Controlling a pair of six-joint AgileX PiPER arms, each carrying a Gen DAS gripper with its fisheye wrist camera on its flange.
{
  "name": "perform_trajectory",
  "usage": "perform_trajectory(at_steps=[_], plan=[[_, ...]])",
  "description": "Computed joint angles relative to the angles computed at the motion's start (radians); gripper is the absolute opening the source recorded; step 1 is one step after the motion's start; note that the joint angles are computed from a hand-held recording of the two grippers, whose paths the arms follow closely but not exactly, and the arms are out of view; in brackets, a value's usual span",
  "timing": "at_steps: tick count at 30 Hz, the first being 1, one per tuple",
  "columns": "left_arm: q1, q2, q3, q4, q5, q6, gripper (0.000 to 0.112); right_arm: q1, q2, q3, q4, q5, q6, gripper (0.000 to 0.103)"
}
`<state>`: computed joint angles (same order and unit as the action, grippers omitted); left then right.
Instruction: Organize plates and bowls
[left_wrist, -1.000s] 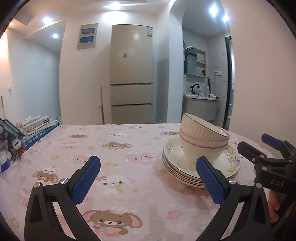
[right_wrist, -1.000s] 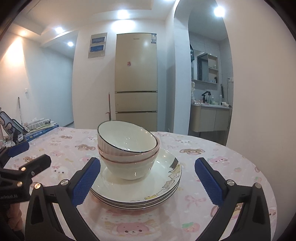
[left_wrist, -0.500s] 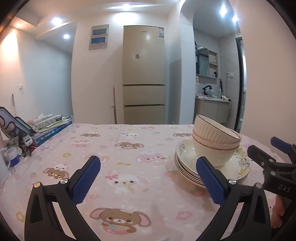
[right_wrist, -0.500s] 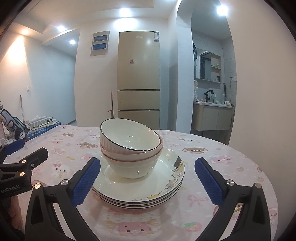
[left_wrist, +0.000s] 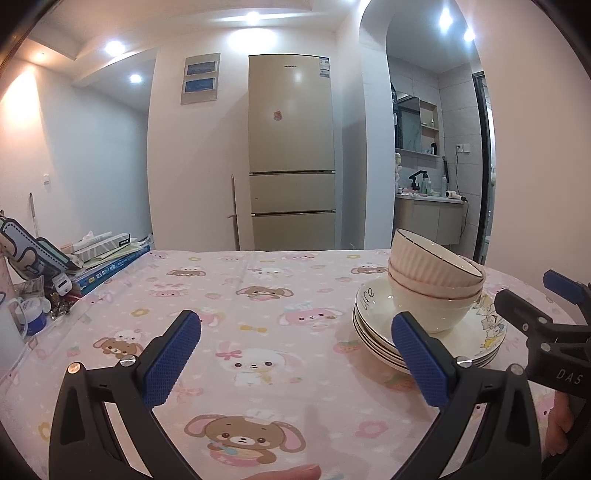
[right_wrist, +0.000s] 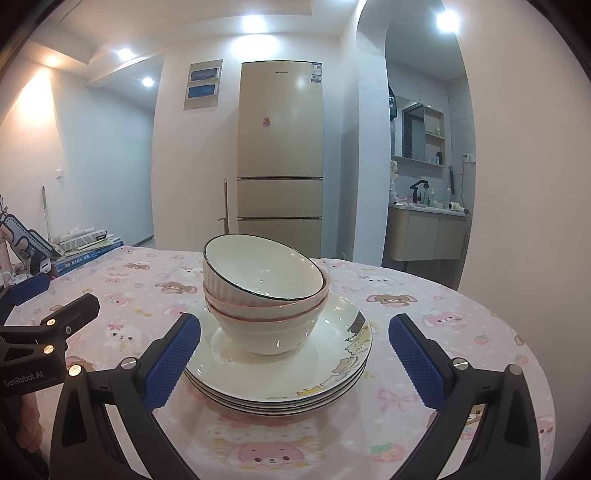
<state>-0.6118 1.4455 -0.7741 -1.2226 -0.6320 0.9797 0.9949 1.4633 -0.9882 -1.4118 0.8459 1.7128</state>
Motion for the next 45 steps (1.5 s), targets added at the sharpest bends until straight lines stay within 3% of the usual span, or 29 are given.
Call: perform_trajectory(at_steps=[45], plan=[[0.009,-0.002,0.001,-0.030,-0.001,0.015,0.103,-0.001,-0.010,0.008,0.005,0.007,0.006,0.103]])
